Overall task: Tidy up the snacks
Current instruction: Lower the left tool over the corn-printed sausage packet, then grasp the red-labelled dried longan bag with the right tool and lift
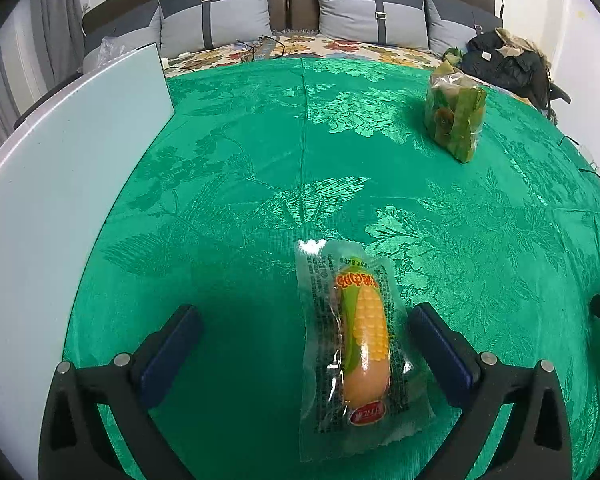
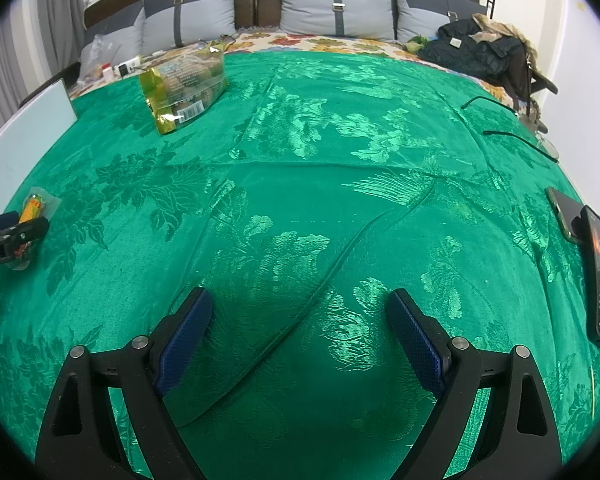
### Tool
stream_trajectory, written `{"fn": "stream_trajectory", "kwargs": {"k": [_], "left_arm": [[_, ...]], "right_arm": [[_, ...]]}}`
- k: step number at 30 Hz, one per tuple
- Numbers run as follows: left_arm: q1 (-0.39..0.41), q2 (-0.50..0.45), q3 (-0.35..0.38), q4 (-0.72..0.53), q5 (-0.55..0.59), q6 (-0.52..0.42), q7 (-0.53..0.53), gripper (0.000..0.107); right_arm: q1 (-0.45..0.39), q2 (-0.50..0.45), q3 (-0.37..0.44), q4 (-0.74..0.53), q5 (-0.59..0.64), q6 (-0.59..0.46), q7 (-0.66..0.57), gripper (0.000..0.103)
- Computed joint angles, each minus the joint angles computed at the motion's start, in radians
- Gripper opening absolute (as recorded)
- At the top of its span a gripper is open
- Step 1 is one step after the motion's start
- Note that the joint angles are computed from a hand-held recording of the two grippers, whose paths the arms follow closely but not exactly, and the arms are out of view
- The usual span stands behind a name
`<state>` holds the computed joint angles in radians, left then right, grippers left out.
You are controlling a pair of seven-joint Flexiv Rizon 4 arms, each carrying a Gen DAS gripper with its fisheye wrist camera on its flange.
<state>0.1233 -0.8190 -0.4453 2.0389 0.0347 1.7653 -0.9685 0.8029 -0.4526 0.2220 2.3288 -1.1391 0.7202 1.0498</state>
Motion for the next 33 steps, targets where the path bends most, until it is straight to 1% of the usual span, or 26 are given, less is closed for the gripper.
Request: {"fn": "stream_trajectory", "kwargs": {"k": [7, 9, 10, 11, 13, 15, 17, 18, 19, 21, 23, 26, 29, 31, 33], "left_arm": [[0.001, 0.001, 0.0, 0.0, 0.001, -0.001, 0.0, 0.103], [0.001, 0.002, 0.0, 0.0, 0.001, -0.002, 0.0, 0.103], [0.001, 0.002, 0.0, 0.0, 0.001, -0.002, 0.0, 0.103], [0.001, 0.002, 0.0, 0.001, 0.001, -0.002, 0.0, 0.103], [0.001, 0.002, 0.0, 0.001, 0.001, -0.002, 0.0, 0.103], [0.001, 0.003, 0.0, 0.001, 0.0, -0.002, 0.0, 0.103], [0.002, 0.003, 0.0, 0.001, 0.0, -0.002, 0.001, 0.103], [0.002, 0.004, 0.0, 0.001, 0.0, -0.003, 0.001, 0.103], [0.002, 0.004, 0.0, 0.001, 0.0, -0.003, 0.001, 0.103], [0.002, 0.004, 0.0, 0.002, 0.0, -0.003, 0.001, 0.103], [0.002, 0.005, 0.0, 0.002, 0.0, -0.003, 0.001, 0.103], [0.002, 0.005, 0.0, 0.002, 0.0, -0.004, 0.001, 0.103], [0.002, 0.006, 0.0, 0.002, -0.001, -0.004, 0.002, 0.103], [0.002, 0.007, 0.0, 0.002, -0.001, -0.004, 0.002, 0.103], [0.001, 0.007, 0.0, 0.003, -0.001, -0.004, 0.002, 0.103]], "right_arm": [[-0.002, -0.001, -0.002, 0.0, -0.004, 0.005, 0.004, 0.093], [-0.023, 0.004, 0.003, -0.002, 0.02, 0.029, -0.045, 0.092], [-0.038, 0.008, 0.008, -0.015, 0.066, 0.033, -0.099, 0.092], [-0.041, 0.018, -0.001, -0.026, 0.073, 0.023, -0.119, 0.092], [-0.049, 0.042, -0.039, -0.042, -0.004, 0.016, -0.111, 0.092], [-0.08, 0.041, -0.071, -0.094, -0.073, 0.019, -0.159, 0.092], [-0.128, 0.017, -0.102, -0.158, -0.136, 0.067, -0.213, 0.092], [-0.15, -0.004, -0.111, -0.196, -0.136, 0.09, -0.254, 0.092], [-0.17, -0.035, -0.121, -0.245, -0.115, 0.106, -0.31, 0.092], [-0.185, -0.083, -0.136, -0.314, -0.058, 0.111, -0.384, 0.092], [-0.188, -0.13, -0.152, -0.375, 0.011, 0.106, -0.43, 0.092], [-0.187, -0.197, -0.153, -0.459, 0.163, 0.076, -0.549, 0.092], [-0.159, -0.219, -0.17, -0.493, 0.23, 0.027, -0.635, 0.093], [-0.146, -0.224, -0.172, -0.505, 0.279, -0.019, -0.685, 0.091], [-0.127, -0.211, -0.191, -0.482, 0.282, -0.036, -0.653, 0.091]]}}
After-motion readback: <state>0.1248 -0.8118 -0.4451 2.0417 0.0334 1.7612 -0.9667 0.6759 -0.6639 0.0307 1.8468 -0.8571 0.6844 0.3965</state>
